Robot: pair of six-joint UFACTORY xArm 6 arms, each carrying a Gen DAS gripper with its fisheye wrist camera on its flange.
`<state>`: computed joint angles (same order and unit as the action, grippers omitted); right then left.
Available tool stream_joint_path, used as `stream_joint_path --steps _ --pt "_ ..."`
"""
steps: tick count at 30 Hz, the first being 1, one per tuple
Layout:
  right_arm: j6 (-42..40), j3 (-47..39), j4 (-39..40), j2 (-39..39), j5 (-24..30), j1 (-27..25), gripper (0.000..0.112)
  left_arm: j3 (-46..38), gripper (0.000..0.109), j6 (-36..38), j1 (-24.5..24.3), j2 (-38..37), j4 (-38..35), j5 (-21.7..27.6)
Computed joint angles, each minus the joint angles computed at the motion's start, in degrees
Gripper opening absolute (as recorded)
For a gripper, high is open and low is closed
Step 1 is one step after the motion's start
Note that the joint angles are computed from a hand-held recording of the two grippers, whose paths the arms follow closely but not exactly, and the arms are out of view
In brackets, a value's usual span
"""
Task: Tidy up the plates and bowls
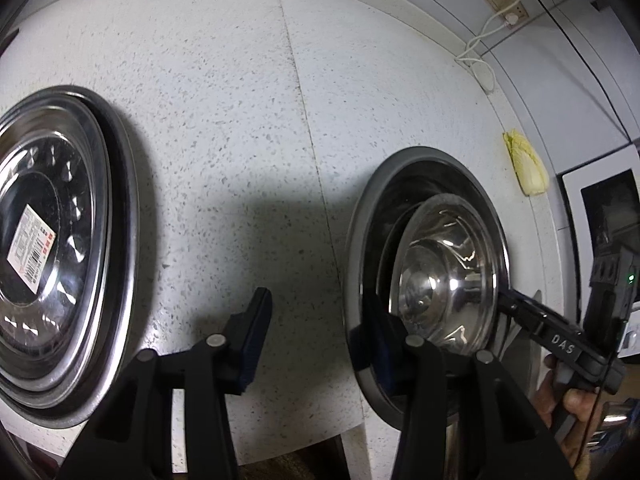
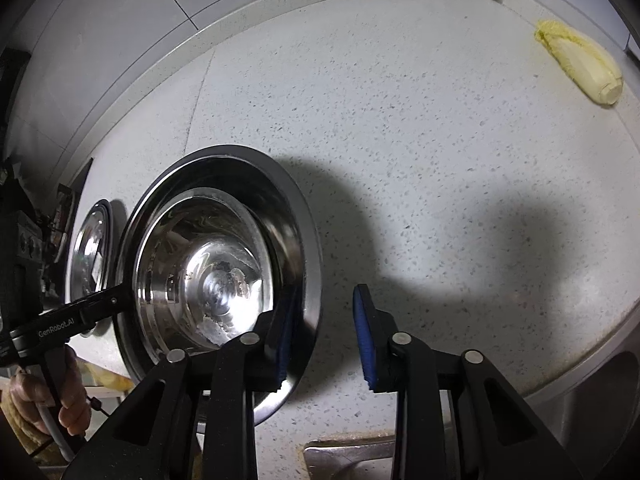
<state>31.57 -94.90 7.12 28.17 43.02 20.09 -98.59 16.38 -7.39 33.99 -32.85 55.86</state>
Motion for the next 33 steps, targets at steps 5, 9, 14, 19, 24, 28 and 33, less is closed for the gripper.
stream_joint_path --steps 5,9,14,19,24,28,33 --pt "-0.99 -0.70 2.03 0.71 -0.25 -0.45 0.023 -3.13 0.030 0.06 1.14 1.85 -2.42 4.90" --pt "-2.38 -0.65 4.21 0.87 -0.48 -0.91 0.023 -3.35 0.024 0.40 0.85 1.65 -1.90 5.31" --pt "-2.75 -0.08 4.32 0.45 -0.67 -1.06 0.023 -3.84 0.018 0.78 1.30 2.06 -3.71 6.37" --pt "-5.40 -1.08 6.34 1.03 -0.38 -1.15 0.011 -4.02 0.011 1.26 1.10 2.03 -4.11 6.34" --pt "-6.20 -0.73 7.85 0.90 -0.71 -1.32 0.010 -4.95 0.011 0.74 1.29 2.77 -5.13 7.07" --pt "-7.82 0.49 12.08 0.44 -1.71 -1.96 0.009 -5.30 0.011 0.60 1.70 3.12 -5.95 7.73" --pt "-8.61 0.80 14.99 0.43 -2.45 -2.10 0.009 -5.53 0.010 0.79 1.98 3.40 -6.64 7.95"
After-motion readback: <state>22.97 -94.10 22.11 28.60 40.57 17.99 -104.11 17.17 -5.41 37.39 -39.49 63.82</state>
